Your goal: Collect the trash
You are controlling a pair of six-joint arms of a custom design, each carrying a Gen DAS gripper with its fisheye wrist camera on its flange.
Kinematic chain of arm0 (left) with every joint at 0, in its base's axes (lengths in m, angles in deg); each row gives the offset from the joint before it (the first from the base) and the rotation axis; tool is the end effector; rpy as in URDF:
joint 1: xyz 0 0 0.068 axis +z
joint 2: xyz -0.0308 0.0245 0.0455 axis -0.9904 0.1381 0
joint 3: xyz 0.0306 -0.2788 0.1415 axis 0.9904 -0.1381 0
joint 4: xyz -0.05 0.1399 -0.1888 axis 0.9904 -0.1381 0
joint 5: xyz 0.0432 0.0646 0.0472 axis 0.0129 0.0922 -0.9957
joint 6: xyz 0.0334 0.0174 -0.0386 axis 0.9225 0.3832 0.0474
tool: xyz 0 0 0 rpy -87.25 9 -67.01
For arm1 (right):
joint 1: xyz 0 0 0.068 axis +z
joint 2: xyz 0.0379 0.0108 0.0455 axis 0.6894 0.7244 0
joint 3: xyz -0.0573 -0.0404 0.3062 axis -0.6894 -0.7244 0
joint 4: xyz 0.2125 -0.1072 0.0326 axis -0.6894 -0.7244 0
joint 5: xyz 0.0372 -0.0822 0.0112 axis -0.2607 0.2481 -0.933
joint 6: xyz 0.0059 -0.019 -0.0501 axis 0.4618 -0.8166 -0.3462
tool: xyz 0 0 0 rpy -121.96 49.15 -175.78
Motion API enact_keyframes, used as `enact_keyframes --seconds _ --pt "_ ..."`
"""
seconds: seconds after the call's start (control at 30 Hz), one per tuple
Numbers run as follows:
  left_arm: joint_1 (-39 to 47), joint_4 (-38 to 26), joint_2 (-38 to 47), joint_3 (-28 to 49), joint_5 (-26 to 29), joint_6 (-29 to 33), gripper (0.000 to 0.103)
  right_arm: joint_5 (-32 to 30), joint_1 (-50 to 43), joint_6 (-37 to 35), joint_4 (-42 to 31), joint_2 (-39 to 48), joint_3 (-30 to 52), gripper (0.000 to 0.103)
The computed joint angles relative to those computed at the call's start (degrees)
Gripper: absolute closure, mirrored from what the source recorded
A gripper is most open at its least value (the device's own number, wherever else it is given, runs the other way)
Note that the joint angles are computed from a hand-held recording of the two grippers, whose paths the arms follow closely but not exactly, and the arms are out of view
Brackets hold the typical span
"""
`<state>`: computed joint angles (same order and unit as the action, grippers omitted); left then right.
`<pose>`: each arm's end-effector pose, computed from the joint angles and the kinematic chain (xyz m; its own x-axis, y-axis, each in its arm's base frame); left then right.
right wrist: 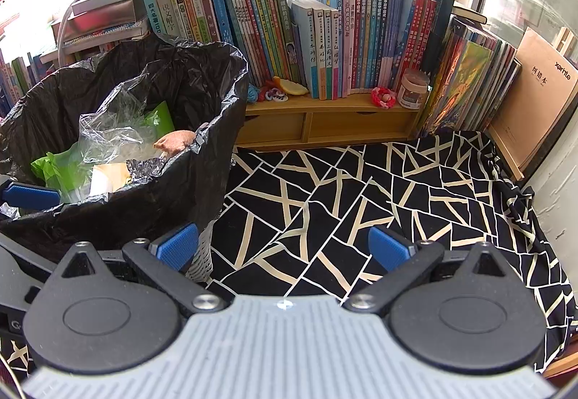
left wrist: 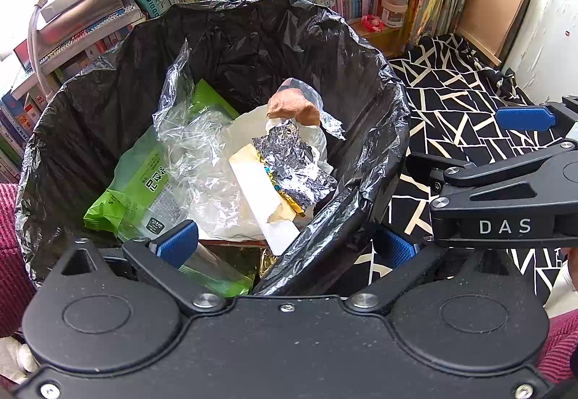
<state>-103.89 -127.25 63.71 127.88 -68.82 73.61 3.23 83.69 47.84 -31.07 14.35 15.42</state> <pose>0.2919 -0.1105 0.3639 -0.8272 0.1107 -0.5509 0.1165 0.9929 0.0247 0.2961 0.2344 0.3667 -0.7039 -0.2194 -0.6755 -0.2507 0.9666 -0.0527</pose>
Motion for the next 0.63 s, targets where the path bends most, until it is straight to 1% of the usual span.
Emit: enact_keyframes --seconds 0.53,0.63 --pt "-0.3 0.1 0.1 -0.1 -0.6 0.1 0.0 0.1 0.1 0.0 -0.4 0.3 0.6 0.0" --pt "0.1 0.1 0.1 0.0 -0.6 0.4 0.0 0.1 0.0 0.0 0.3 -0.3 -0.6 0.0"
